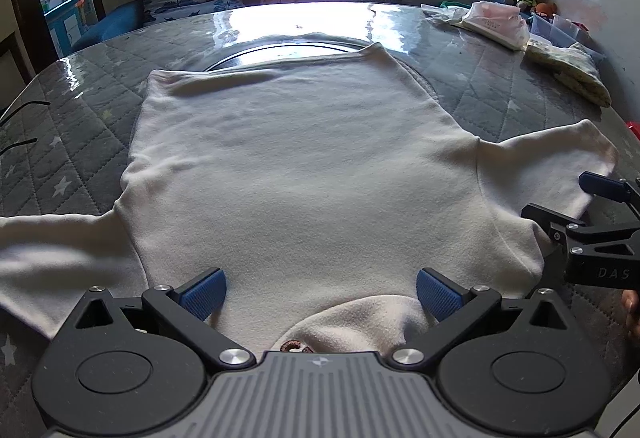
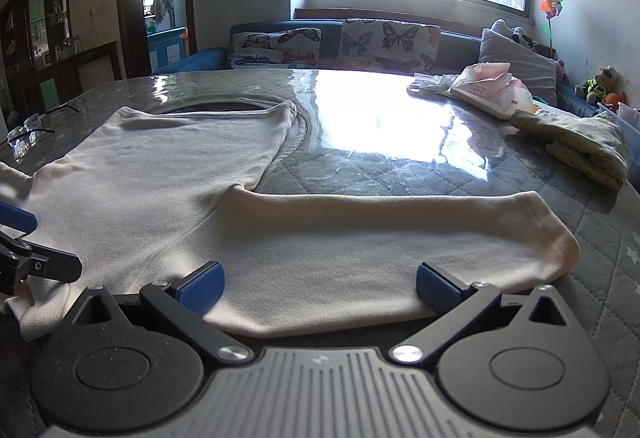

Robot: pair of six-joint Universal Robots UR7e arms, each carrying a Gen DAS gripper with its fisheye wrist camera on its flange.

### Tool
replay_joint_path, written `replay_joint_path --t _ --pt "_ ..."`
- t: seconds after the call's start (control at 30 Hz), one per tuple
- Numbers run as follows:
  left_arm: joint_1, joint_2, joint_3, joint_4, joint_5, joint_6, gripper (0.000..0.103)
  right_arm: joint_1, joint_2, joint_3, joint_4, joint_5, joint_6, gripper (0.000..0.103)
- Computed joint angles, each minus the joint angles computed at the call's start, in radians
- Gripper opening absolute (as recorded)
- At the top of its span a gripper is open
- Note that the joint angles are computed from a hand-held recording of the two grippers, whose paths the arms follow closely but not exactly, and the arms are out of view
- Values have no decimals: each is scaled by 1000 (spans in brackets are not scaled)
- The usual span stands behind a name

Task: Fold clothes

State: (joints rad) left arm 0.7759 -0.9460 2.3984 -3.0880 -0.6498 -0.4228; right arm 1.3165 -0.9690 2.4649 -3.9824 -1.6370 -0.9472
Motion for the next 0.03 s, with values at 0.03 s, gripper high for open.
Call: replay_joint_path --t 0.03 --pt "0 1 -1 2 1 -1 103 0 0 0 0 0 0 103"
